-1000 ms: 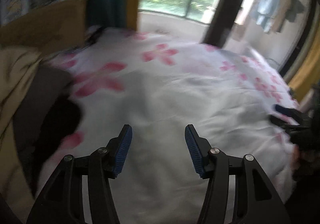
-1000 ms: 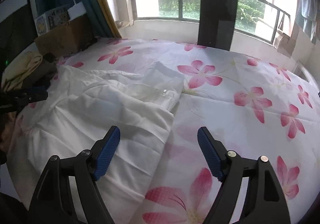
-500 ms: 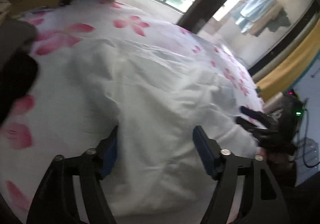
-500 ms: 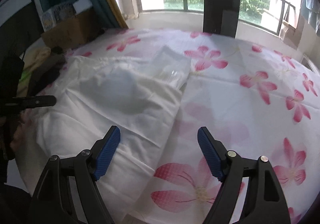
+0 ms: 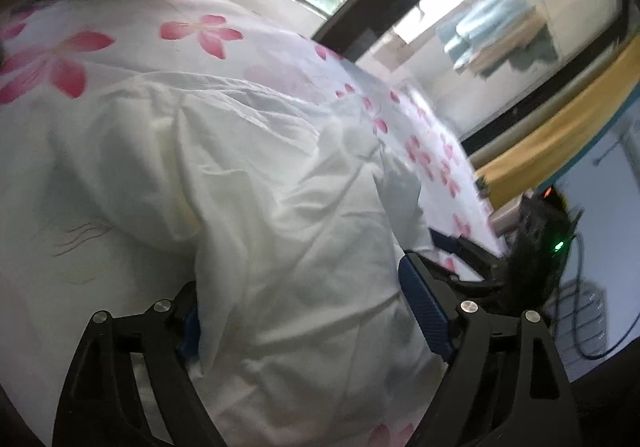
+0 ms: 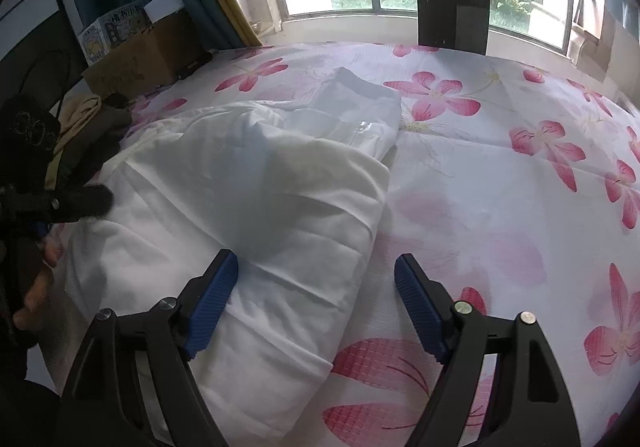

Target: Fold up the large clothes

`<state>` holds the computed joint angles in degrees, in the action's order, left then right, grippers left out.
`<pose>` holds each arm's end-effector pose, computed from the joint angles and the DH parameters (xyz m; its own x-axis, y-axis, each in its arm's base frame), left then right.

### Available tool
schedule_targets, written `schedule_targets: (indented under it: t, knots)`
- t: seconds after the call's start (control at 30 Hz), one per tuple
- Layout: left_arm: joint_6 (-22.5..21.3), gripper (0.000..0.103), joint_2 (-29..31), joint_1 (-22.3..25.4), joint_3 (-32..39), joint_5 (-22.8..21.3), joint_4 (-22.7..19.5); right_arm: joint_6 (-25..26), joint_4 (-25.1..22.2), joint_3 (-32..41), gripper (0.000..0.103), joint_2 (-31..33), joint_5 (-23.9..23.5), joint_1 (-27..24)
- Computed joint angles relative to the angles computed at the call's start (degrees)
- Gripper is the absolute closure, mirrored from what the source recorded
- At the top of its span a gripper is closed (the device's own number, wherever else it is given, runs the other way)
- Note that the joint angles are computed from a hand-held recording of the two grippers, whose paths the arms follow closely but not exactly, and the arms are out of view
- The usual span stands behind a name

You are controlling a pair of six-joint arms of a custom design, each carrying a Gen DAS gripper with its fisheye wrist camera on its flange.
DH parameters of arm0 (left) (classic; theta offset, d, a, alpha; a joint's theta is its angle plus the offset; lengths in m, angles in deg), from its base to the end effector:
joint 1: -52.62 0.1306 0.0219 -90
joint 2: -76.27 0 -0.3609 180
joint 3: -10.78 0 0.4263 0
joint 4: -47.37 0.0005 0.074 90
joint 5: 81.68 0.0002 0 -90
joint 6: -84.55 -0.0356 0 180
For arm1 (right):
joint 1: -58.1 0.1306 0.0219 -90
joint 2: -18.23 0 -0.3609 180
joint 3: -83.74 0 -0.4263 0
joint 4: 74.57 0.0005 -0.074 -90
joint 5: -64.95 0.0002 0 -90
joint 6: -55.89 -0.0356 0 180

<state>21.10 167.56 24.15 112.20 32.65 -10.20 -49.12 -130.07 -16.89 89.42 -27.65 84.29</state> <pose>0.4512 -0.2619 0.4879 -0.8829 0.0154 -0.4694 0.3183 0.7546 -0.5738 0.3599 0.1783 0.4522 -0.7585 -0.0847 -0.6461 -0.2817 0.9367 0.2078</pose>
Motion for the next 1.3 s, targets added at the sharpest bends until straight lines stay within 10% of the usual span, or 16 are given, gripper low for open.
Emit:
schedule_targets:
  t: [0.3,0.4,0.47,0.7,1.3]
  knots:
    - [-6.9,0.017,2.6,-3.0,3.9,-9.5,-4.2,-2.4,2.5,-1.7,0.023,-1.3,-4.1,-1.5]
    - [-7.6,0.032,1.9,-3.0,3.1,-10.9,-3.8,-2.5,3.5,-2.1,0.023,-1.4,-6.0,-1.6]
    - [-6.6,0.054,1.4,-2.5,2.1,-8.8,-2.5,-2.3,4.2,-2.2,0.031,-1.3,-7.7,-1.4]
    - [-5.7,0.073,-0.9,-2.8,-0.6,-9.8,1.6,-3.1,6.8,-3.1,0.066,-1.9,-11.2,-1.4]
    - [-6.7,0.088,-10.2,-0.5,-4.9,-12.1,7.9,5.0,10.1,4.3,0.082,-2.0,-1.8,7.2]
